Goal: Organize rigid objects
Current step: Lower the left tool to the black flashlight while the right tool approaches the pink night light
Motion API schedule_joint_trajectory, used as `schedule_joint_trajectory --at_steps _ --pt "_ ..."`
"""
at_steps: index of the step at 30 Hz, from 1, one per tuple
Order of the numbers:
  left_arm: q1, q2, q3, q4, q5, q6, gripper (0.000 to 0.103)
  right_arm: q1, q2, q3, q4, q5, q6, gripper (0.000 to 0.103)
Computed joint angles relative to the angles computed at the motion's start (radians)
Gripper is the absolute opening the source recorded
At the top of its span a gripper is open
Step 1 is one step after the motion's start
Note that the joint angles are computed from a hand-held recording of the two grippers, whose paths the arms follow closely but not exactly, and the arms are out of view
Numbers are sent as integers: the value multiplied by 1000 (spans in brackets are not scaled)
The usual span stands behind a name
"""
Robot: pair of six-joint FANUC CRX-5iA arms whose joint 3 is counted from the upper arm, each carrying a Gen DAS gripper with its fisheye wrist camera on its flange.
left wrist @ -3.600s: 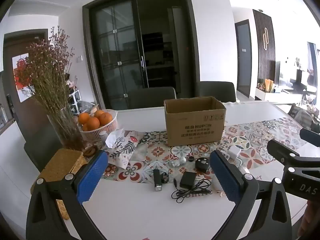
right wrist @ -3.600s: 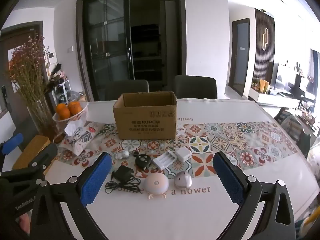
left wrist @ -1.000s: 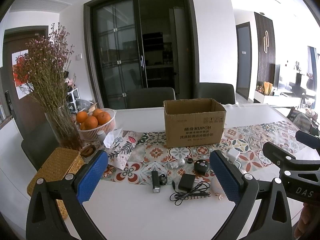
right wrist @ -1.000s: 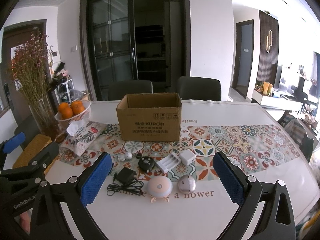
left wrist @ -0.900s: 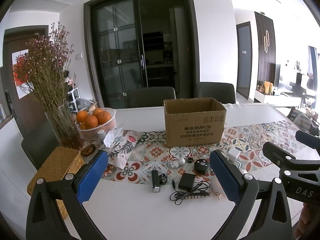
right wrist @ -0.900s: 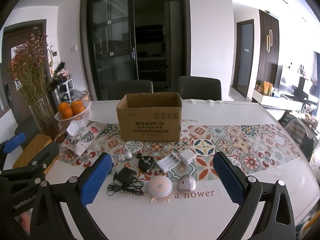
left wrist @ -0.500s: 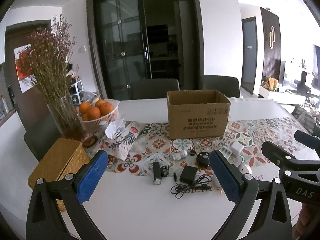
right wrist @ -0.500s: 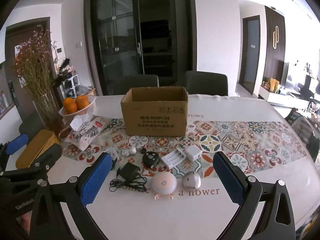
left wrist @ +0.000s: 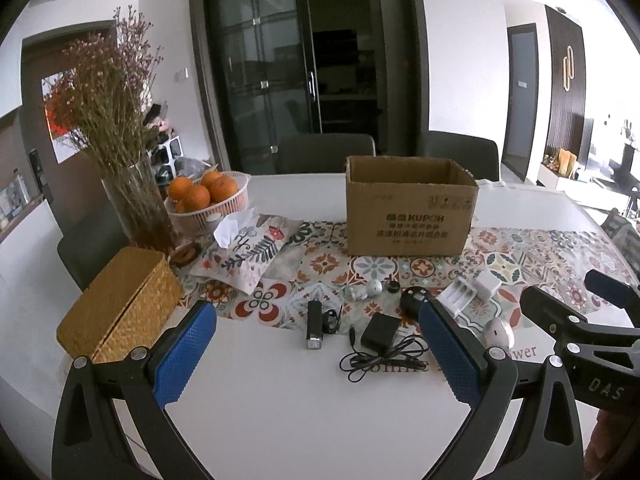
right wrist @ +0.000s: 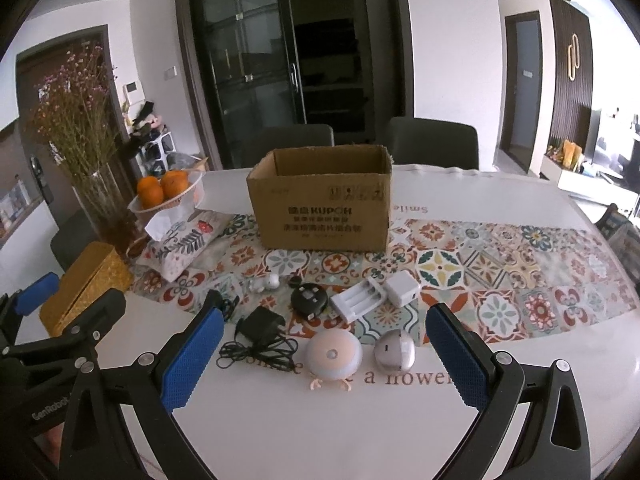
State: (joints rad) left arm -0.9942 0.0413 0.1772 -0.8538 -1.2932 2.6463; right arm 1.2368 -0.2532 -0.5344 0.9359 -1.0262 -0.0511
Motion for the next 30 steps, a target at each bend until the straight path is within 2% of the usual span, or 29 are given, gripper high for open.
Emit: schedule_joint_trajectory --at_steps 6,15,24,30 --pt "68 -2 -28 72 55 -49 103 -37 47 39 -71 39 25 102" --pt "212 10 -82 242 165 -180 100 -78 154 131 -208 30 79 101" --pt "304 50 -105 340 241 -248 98 -129 234 194 -307 42 109 100" --pt "351 91 -105 400 276 -297 97 -167 287 239 -384 48 150 93"
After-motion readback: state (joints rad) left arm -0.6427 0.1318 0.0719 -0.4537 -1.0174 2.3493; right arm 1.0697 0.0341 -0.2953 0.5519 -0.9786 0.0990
